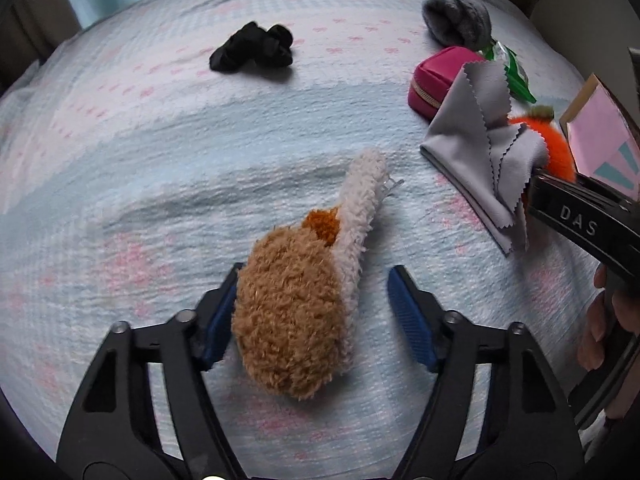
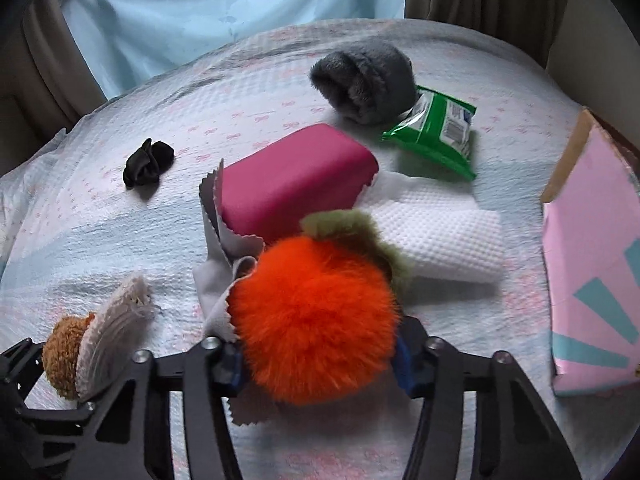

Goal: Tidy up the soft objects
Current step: 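Grasp the brown plush toy with the left tool while the right tool grasps the orange pompom, then carry the plush toy and pompom into the pink box and release both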

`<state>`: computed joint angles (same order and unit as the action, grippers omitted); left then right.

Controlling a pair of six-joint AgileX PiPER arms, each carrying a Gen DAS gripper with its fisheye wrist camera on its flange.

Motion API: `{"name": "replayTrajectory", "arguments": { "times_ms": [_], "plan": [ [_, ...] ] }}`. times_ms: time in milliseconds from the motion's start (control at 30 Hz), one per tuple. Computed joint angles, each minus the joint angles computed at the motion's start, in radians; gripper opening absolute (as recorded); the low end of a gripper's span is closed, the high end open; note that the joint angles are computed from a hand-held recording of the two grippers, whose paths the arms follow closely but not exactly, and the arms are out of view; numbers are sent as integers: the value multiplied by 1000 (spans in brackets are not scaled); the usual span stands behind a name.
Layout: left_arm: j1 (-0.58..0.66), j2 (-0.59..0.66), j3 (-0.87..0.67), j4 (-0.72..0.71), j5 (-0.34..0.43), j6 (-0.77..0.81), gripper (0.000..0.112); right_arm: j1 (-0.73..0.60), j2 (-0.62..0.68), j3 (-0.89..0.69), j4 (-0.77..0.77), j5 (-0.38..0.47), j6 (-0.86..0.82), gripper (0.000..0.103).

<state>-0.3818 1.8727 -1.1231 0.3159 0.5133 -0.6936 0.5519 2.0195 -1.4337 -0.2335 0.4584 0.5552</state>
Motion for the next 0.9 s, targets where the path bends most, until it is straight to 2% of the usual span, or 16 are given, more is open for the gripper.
{"name": "replayTrajectory", "arguments": {
  "times_ms": [100,267,533,733,900],
  "plan": [
    [0,7,-11,21,4,-12,37,-4,1,4,27,-15,-24,40],
    [19,3,-13,-25,-2,44,34,-1,-7,12,14,-8,-13,36],
    [24,-54,1,-16,13,17,33,-1,-65,51,-12,-9,19,35],
    [18,-128,-47,-11,100,12,33,3,-145,59,-24,48,31,35],
    [12,-182,-144,-48,208,49,33,6,-236,37,-17,133,18,35]
  ]
}}
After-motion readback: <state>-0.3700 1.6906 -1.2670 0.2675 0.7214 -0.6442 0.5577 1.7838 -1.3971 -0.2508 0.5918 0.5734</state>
